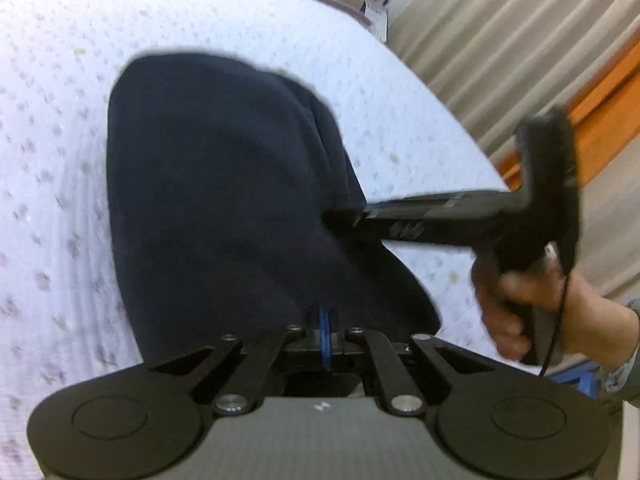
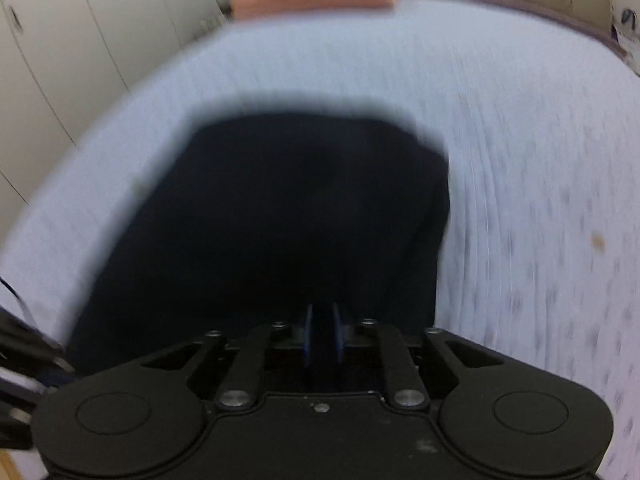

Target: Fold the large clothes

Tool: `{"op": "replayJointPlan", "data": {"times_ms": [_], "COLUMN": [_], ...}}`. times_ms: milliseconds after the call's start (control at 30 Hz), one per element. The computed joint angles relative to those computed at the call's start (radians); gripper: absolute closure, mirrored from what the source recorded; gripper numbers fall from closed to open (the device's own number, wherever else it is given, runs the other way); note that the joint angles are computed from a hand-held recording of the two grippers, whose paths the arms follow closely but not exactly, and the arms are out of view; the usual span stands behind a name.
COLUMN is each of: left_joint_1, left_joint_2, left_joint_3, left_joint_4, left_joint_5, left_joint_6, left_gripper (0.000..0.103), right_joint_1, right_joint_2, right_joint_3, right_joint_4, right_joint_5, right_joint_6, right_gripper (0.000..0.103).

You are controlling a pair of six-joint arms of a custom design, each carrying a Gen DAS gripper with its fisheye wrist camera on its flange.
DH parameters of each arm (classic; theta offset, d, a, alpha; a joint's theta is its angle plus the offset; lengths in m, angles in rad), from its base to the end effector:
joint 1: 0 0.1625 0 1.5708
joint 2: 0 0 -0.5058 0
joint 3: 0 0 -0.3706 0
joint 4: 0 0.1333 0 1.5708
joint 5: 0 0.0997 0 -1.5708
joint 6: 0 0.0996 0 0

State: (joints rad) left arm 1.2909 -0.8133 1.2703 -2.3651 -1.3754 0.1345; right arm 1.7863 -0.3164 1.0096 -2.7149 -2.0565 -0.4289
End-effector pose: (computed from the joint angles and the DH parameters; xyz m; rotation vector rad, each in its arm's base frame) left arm -0.0761 -0.8173 0.3073 0.5545 2.8754 -0.5181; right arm 0.2759 -0.8546 0.0472 0.6747 -2.4818 0.5178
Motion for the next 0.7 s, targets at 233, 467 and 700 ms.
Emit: {"op": "replayJointPlan", "data": {"times_ms": [233,467,700], "left_joint_1": [-0.016,0.0,0.02], "left_joint_2": [-0.026,-0.05,-0.045], "left_joint_3": [0.027,0.037,0.073], "left_joint_4": [-0.014,0.053,0.013], "left_joint_5": [-0.015,-0.023,-0.037], "left_joint_6": [0.016,-0.027,-0.021], "left_gripper": [0.1,0.1,0.1], "right_joint_1": [0.016,0.027,0.007], "right_joint_2": [-0.024,-0.105,-0.077], "right_joint_3": [-0.001,0.169,0.212], "right_joint_4": [0.018,0.011,-0.028], "right_joint_5": [0.005,0.022,-0.057], "right_joint_6": [0.077,0.036,0.032], "right_gripper": [0.096,0.088,0.098]}}
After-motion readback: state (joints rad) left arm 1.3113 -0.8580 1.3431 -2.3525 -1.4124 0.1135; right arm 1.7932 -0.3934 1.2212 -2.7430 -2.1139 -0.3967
